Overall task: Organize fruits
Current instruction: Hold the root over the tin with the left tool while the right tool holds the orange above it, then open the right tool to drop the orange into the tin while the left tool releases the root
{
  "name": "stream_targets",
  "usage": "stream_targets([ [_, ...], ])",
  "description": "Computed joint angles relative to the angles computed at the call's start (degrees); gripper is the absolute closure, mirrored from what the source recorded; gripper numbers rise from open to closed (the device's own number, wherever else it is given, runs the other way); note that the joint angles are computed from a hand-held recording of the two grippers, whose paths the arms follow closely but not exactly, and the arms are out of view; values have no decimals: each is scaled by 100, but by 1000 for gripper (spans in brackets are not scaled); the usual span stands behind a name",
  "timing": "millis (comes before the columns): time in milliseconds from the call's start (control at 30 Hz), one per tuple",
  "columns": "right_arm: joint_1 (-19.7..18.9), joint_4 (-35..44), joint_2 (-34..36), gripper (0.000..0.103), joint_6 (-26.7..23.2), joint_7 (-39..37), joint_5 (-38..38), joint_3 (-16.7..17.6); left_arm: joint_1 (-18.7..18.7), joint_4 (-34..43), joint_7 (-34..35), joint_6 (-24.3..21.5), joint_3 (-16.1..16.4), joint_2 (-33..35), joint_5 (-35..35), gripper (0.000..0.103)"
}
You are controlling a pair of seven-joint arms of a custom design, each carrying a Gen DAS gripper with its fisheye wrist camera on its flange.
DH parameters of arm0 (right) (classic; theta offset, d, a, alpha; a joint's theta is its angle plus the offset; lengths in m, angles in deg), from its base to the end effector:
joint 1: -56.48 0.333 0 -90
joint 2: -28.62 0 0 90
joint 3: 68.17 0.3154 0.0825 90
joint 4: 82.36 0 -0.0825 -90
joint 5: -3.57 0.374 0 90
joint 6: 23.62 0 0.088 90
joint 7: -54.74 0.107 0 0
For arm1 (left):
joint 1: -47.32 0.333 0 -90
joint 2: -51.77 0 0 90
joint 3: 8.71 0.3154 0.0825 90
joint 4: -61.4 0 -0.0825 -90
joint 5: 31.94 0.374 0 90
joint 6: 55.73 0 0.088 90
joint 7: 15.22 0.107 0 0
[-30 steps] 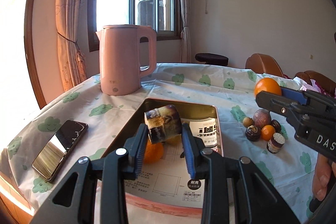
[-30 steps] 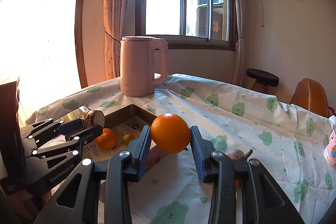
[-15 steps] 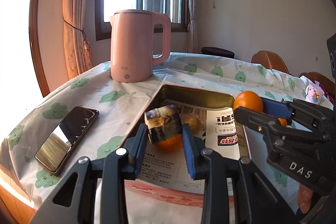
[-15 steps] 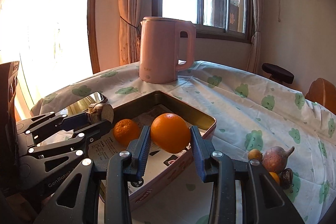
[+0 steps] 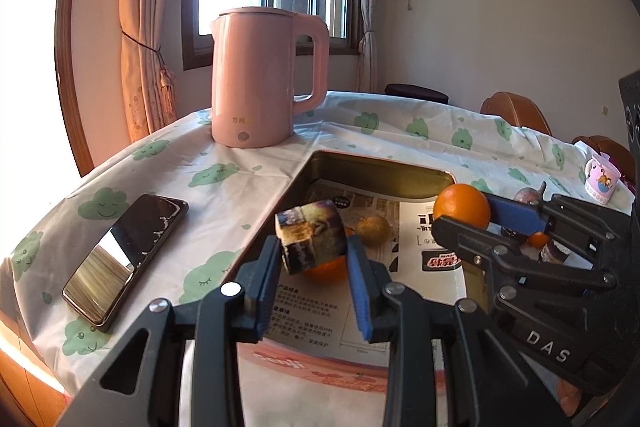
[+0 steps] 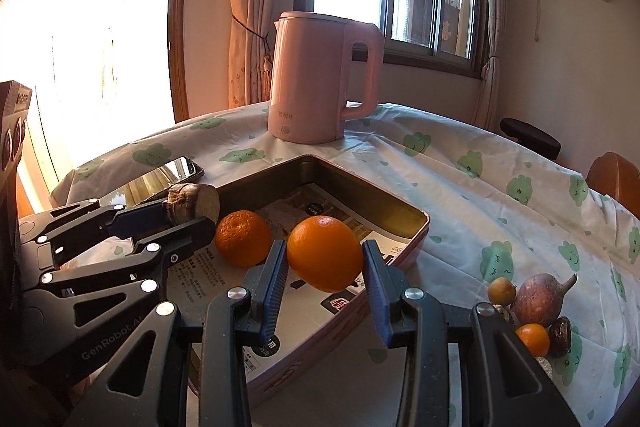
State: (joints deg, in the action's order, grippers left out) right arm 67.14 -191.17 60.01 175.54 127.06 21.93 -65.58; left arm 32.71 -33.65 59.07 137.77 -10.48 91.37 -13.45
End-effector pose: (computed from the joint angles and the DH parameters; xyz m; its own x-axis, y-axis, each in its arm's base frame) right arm 0.6614 0.1127 0.3405 0.1387 -0.9897 0.0353 -0.5193 -0.1031 -0.8484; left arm 0.6842 -0.2323 0.3360 -0.3549 -0.9346 0.0245 -0.4975 0.1667 -0.8513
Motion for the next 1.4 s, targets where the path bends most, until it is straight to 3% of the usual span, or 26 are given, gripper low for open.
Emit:
stream_targets([
  [167, 58, 33, -2, 63, -123, -11, 44, -74, 4, 41, 11, -66, -15, 24, 7, 69],
  [400, 485, 86, 19, 63, -246, -249, 255, -472, 74, 138, 15, -224, -108, 90, 64, 69],
  [1167, 719, 276, 75, 63, -720, -233, 341, -768, 140, 263, -48, -311, -155, 174, 159, 69],
  [1333, 759, 305, 99, 63, -747, -210, 338, -827, 121, 271, -57, -285, -110, 180, 153, 68],
  [1400, 780, 305, 103, 62, -749, -196, 341, -851, -33, 225, -99, -191, 81, 156, 87, 68],
])
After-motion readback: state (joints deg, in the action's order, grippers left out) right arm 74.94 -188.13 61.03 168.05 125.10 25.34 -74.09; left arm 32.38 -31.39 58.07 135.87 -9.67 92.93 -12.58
